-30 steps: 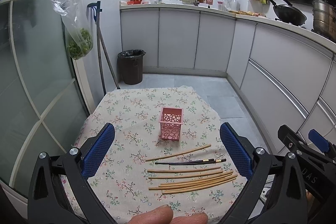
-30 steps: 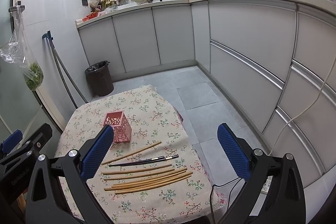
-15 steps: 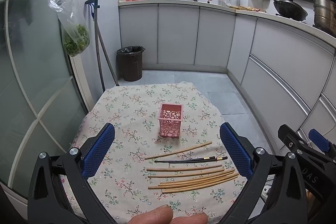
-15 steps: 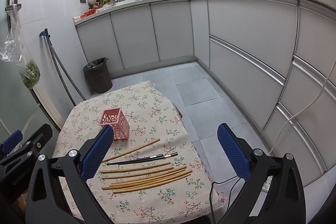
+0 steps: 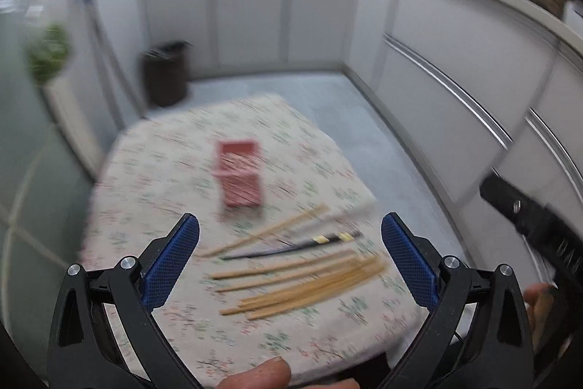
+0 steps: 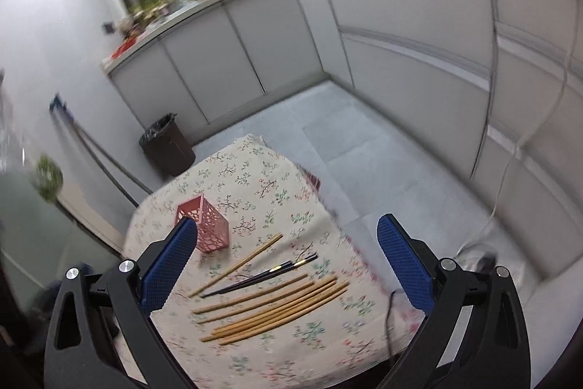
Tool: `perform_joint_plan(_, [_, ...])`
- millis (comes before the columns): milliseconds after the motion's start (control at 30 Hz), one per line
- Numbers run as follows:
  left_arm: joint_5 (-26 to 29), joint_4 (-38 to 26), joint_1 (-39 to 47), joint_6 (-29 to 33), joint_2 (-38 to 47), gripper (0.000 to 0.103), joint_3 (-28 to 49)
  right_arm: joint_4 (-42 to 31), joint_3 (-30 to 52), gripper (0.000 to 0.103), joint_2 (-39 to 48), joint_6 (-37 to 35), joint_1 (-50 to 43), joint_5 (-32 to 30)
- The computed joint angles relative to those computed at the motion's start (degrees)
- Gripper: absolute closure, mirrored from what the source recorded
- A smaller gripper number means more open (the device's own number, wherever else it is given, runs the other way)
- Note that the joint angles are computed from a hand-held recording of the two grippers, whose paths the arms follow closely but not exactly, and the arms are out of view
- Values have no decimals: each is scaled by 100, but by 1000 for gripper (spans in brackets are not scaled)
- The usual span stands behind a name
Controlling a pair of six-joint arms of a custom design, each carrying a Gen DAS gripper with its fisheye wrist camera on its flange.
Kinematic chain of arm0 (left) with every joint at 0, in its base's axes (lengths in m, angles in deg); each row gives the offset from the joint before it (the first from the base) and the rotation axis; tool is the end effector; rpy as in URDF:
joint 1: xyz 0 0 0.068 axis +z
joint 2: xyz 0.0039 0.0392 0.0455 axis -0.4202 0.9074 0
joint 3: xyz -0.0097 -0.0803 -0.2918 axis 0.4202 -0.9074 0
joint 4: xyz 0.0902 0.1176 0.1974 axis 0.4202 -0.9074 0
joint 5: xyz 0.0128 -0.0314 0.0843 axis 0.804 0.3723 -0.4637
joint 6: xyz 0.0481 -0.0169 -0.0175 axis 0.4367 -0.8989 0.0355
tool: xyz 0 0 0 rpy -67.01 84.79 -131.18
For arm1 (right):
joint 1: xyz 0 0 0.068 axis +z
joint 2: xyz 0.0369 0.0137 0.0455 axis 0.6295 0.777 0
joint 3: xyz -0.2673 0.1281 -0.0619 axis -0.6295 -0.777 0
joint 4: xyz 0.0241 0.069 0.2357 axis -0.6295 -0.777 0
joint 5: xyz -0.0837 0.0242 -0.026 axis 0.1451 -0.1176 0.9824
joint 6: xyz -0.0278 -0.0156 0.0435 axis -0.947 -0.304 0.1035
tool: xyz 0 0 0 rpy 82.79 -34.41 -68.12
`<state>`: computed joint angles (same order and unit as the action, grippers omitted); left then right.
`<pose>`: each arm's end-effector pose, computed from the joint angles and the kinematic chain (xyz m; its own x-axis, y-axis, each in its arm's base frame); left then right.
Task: Organize utensils
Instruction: 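Lower the left gripper onto a wooden chopstick and close it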
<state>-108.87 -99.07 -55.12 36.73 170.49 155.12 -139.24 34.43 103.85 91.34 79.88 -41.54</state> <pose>0.2298 -0.1191 0.4794 -0.7284 -0.1217 -0.6743 -0.1049 0.9923 -0.0657 0.2515 0.2056 0.4454 -0.6813 0.3138 -0.6613 -0.0028 0.9023 0.4310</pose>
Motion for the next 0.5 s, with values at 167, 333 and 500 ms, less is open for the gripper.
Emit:
perform_joint_plan(167, [1961, 305, 661, 1236, 1104, 7, 227, 659, -1123, 7, -205, 824, -999, -1297])
perform_joint_plan(333, [1913, -121, 767, 1993, 2586, 7, 1102, 967, -1616, 7, 143, 893, -1336, -1644])
perform_joint_plan(500, [1867, -666, 1080, 2577, 3793, 8, 2153, 1592, -2090, 7, 544, 1239, -1778, -3138])
